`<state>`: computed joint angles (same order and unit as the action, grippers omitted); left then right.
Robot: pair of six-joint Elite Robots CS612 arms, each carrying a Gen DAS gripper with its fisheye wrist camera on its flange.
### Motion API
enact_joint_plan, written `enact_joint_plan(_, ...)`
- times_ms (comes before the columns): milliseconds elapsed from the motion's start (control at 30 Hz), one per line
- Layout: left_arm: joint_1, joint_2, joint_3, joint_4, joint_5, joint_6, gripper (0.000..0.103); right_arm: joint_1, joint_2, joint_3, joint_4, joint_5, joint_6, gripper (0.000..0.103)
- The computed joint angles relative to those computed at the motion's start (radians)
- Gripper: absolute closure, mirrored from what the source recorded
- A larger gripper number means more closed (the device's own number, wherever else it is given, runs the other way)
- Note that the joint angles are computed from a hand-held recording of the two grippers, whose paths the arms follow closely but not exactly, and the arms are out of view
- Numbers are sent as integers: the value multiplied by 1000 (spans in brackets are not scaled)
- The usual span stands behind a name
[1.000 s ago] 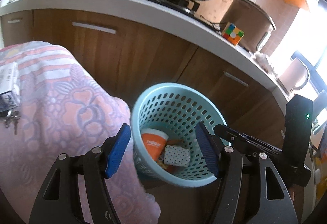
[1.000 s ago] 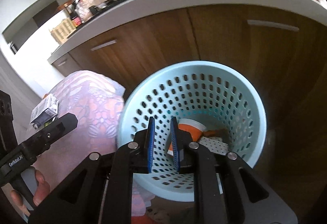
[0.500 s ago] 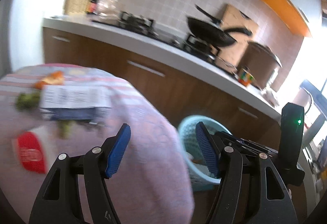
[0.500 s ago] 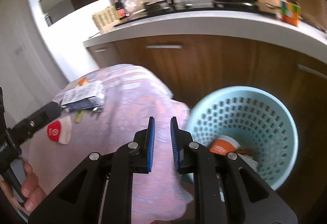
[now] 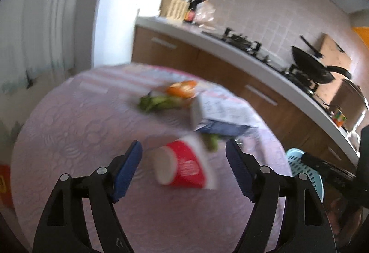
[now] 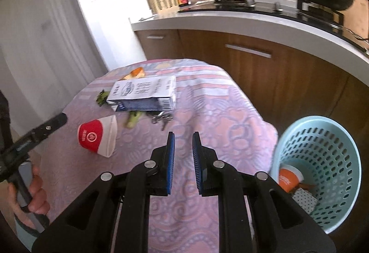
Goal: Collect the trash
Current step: 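Grasp the red paper cup with the left tool while the right tool reaches the milk carton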
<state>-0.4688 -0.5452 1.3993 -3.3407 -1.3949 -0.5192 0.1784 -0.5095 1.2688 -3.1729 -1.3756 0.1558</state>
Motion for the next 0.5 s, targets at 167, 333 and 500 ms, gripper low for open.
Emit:
enact_joint_plan(167,33,37,-50,65,-104,-45,29,16,14,-32,45,-4,-31,86)
enact_joint_plan(333,40,71,-110,135,-150,-51,29,22,20,-48,69,-6,-40,86)
enact_joint_plan(500,23,86,-155,224,-94,-3,28,21,24,-57,76,9,-38,86)
